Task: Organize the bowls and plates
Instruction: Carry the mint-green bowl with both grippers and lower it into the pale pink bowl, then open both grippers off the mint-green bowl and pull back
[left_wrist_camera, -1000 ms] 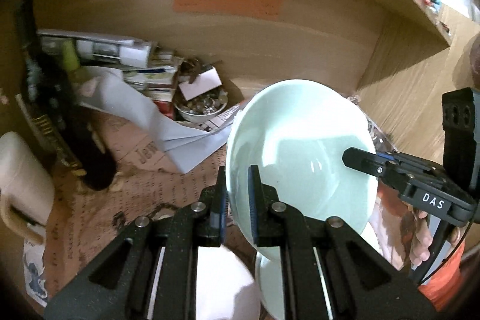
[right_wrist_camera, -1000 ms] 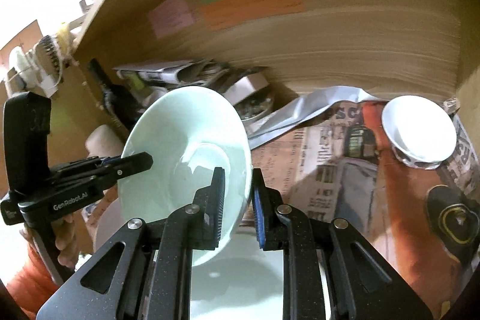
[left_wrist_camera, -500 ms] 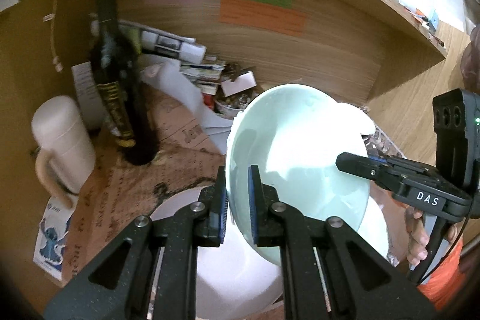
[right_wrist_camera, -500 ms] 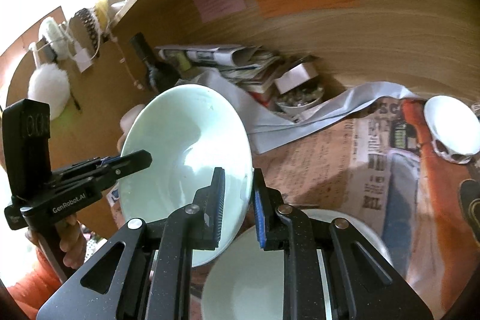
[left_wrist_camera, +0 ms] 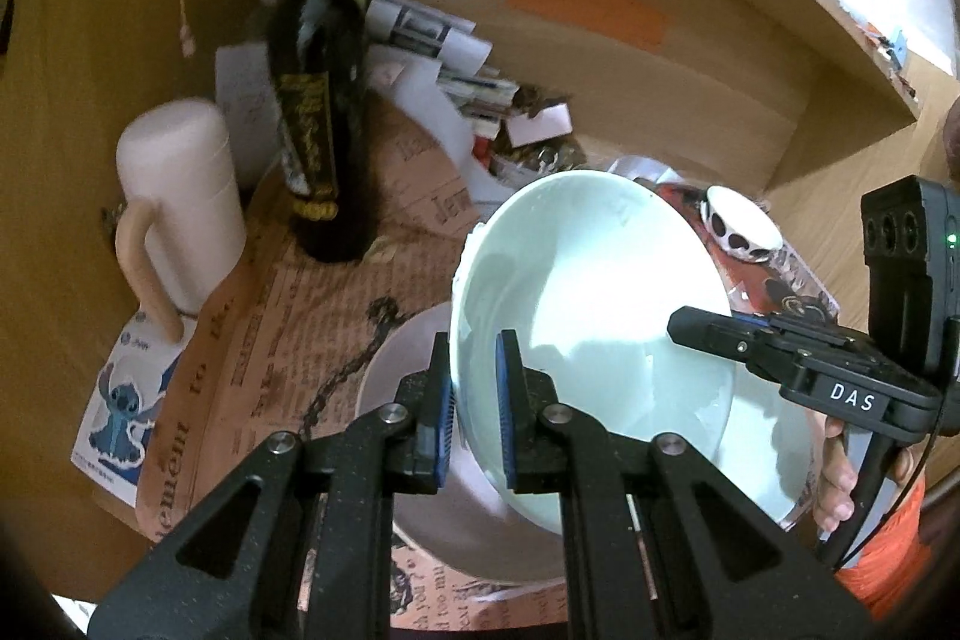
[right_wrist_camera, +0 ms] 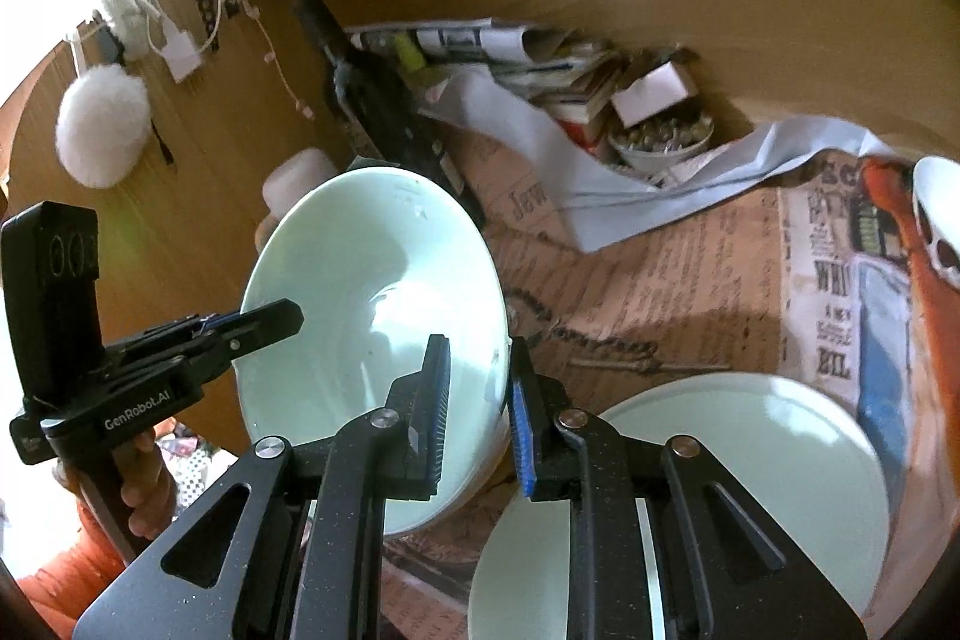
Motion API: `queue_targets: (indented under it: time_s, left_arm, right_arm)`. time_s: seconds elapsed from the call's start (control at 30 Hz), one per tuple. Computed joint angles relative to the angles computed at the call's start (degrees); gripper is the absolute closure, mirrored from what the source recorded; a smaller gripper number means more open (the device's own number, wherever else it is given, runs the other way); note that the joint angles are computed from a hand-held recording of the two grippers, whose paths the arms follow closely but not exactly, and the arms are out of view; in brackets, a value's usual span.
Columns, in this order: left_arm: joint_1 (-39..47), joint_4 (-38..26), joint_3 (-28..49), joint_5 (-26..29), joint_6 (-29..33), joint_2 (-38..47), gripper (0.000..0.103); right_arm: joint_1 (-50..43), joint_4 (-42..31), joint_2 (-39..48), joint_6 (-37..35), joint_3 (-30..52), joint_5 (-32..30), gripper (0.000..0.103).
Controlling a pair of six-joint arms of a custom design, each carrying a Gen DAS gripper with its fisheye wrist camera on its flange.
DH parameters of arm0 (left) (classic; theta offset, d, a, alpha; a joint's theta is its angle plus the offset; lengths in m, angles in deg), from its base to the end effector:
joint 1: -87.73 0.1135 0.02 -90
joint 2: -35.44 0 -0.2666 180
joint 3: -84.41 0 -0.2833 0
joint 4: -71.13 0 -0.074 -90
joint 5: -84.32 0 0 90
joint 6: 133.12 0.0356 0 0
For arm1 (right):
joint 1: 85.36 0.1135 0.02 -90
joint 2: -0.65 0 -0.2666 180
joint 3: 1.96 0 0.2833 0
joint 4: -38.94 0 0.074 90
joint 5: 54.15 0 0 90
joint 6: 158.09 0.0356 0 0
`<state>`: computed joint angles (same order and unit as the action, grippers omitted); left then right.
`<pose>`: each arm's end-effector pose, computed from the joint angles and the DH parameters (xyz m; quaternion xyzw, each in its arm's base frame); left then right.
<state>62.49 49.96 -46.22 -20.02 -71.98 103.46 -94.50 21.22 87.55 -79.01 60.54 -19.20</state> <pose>0.2498 -0.1080 0.2007 -0.0813 0.8964 -0.0907 0.4261 0.3340 -0.0242 0.1994 -0.2001 0.8075 0.3533 0.4279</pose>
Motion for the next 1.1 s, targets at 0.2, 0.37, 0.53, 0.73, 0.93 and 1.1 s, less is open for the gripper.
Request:
queue_targets:
  time_s: [0.2, 0.37, 0.53, 0.73, 0.93, 1.1]
  left_arm:
    - [2.23, 1.16, -1.88, 2.77, -0.63, 1.37, 0.092]
    - [2.94, 2.15, -3.05, 3.06, -0.9, 1.85, 0.092]
    - [3.64, 2.17, -4.19, 3.97, -1.42, 1.72, 0.092]
    - [4.34, 2.4, -4.84, 5.1, -1.52, 1.84, 0.092]
    - [4.19, 2.93, -4.99, 4.79, -1.24, 2.12, 0.092]
    - [4.64, 1.96, -4.18, 5.58, -1.62, 2.67, 0.092]
  right_arm:
    - [2.4, -2.23, 2.55, -1.27, 1.73, 2.47, 0.085]
    - [3.53, -4.08, 3.49, -2.61, 2.91, 3.85, 0.085]
    - [4.65, -5.91, 4.3, -4.22, 3.92, 5.09, 0.085]
    - [5.56, -6.28, 5.36, -4.97, 4.58, 6.44, 0.085]
    - [5.66, -5.82, 5.32, -5.16, 4.64, 7.19, 0.085]
    - [6.51, -2.51, 3.44, -5.4, 2.43, 10.22, 0.085]
